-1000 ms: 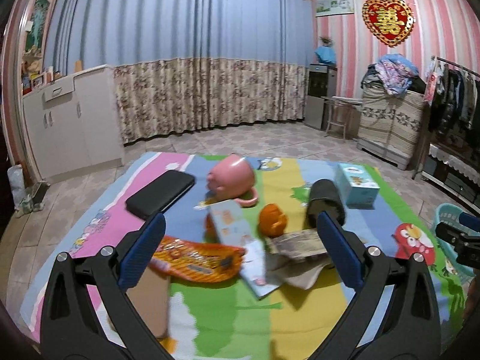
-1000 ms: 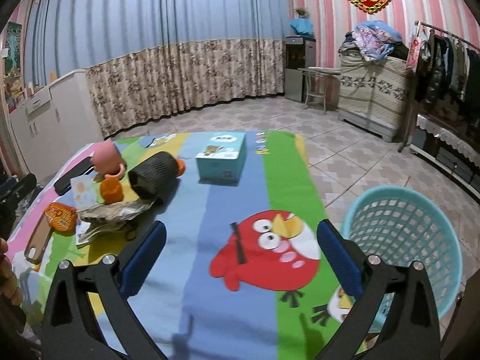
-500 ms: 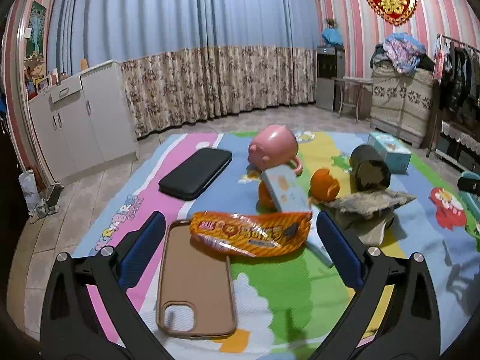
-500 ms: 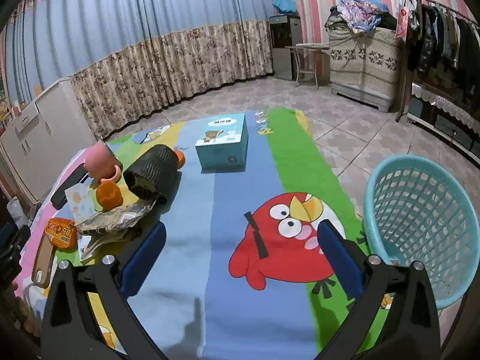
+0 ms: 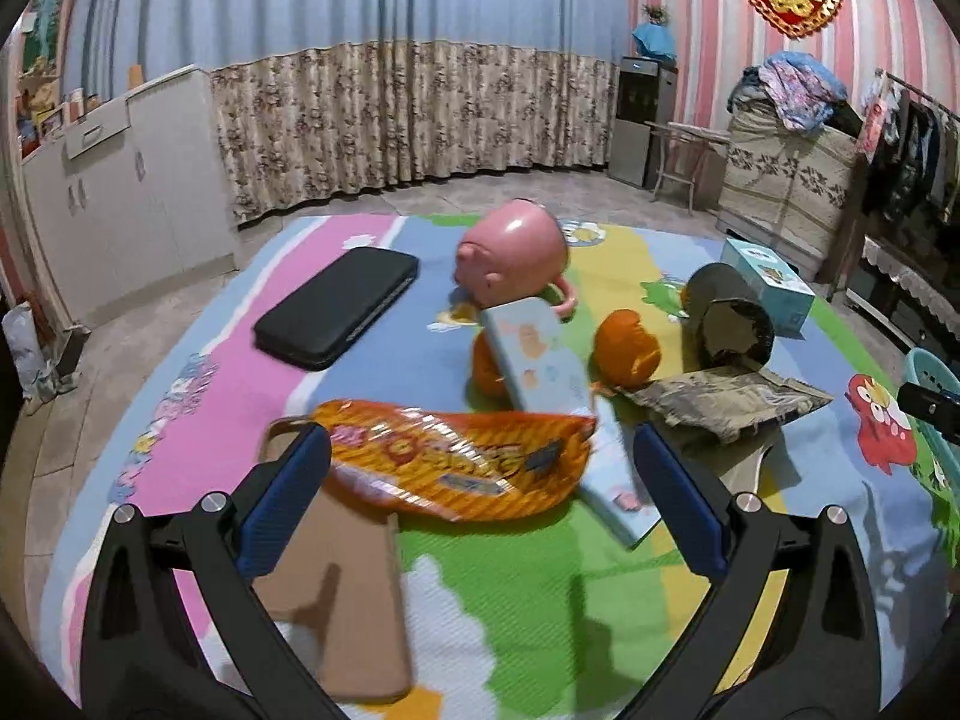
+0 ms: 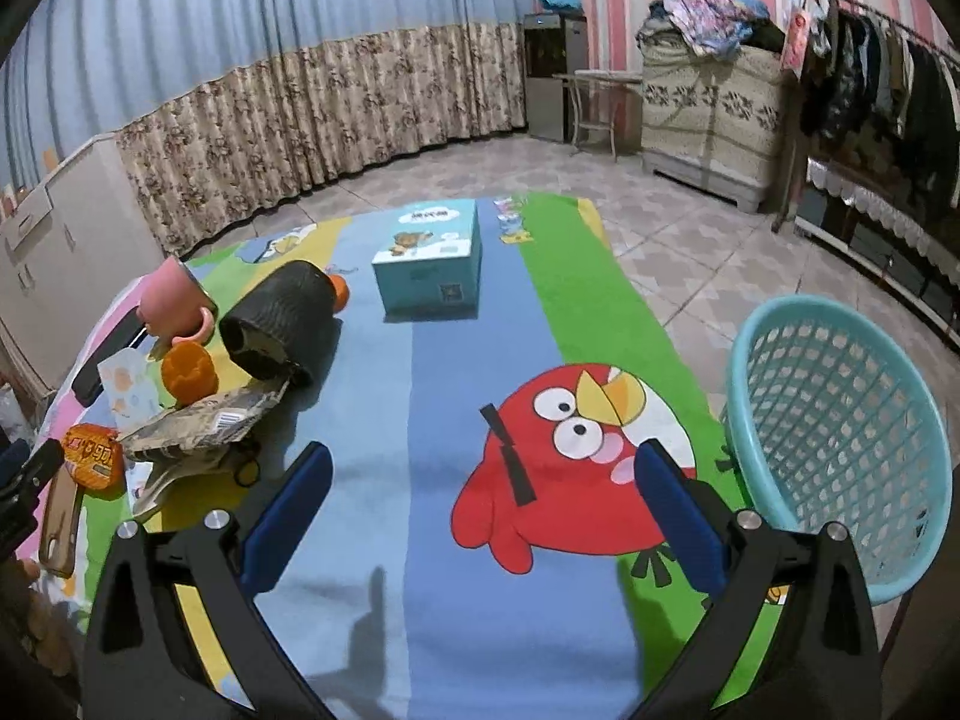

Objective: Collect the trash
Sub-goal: 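Lower the left tool onto the orange snack packet and close it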

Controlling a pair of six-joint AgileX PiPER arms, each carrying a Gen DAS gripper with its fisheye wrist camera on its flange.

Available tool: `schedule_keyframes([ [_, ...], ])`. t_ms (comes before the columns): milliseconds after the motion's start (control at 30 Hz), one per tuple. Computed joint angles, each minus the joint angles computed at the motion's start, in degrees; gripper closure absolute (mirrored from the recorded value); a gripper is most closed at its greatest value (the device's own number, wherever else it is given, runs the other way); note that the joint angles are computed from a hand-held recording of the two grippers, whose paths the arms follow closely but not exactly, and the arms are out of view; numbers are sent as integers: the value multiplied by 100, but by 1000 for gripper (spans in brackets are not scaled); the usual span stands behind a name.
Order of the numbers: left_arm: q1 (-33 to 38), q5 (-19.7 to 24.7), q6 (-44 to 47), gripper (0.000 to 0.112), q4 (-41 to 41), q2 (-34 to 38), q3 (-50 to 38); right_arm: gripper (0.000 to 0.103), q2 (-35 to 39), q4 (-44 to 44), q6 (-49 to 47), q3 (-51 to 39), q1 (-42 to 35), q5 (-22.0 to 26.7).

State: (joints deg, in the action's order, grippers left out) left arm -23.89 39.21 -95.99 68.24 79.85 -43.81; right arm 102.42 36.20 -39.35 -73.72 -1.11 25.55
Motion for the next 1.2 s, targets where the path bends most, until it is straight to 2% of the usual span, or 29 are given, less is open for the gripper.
schedule_keyframes([
  [100, 155, -211, 424, 15, -293, 381, -316, 5, 93, 45, 108, -103, -95, 116],
  [200, 190, -30, 855, 15, -690, 788, -659, 5, 169, 117, 145, -180, -163, 206],
  [300, 411, -258, 1375, 16, -1140, 957, -825, 5, 220, 143, 192, -228, -161, 231],
  [400, 571, -441, 1765, 29, -1465, 1052, -944, 5, 251, 251, 145, -249, -132, 274],
  [533, 772, -752, 2349, 60, -2007, 1130, -994, 5, 184, 340, -108, -129, 24, 227],
  [567, 822, -859, 2372, 70, -2045, 1100, -946, 5, 150, 388, -220, -79, 74, 221],
  [600, 859, -941, 2349, 72, -2057, 1050, -895, 5, 139, 432, -304, -61, 109, 236],
  [667, 917, -1073, 2239, 89, -2012, 934, -784, 5, 117, 566, -503, -27, 180, 289],
  [867, 742, -775, 1913, 101, -1482, 396, -409, 5, -41, 692, -1039, 223, 583, 234],
  [1000, 764, -564, 2040, 101, -1454, -128, -147, 5, -134, 699, -1209, 323, 917, 127],
  [1133, 805, -356, 2089, 102, -1374, -592, 112, 5, -199, 279, -1053, 421, 1407, -188],
  [1200, 849, -304, 2163, 102, -1379, -722, 184, 5, -136, -267, -569, 352, 1679, -350],
])
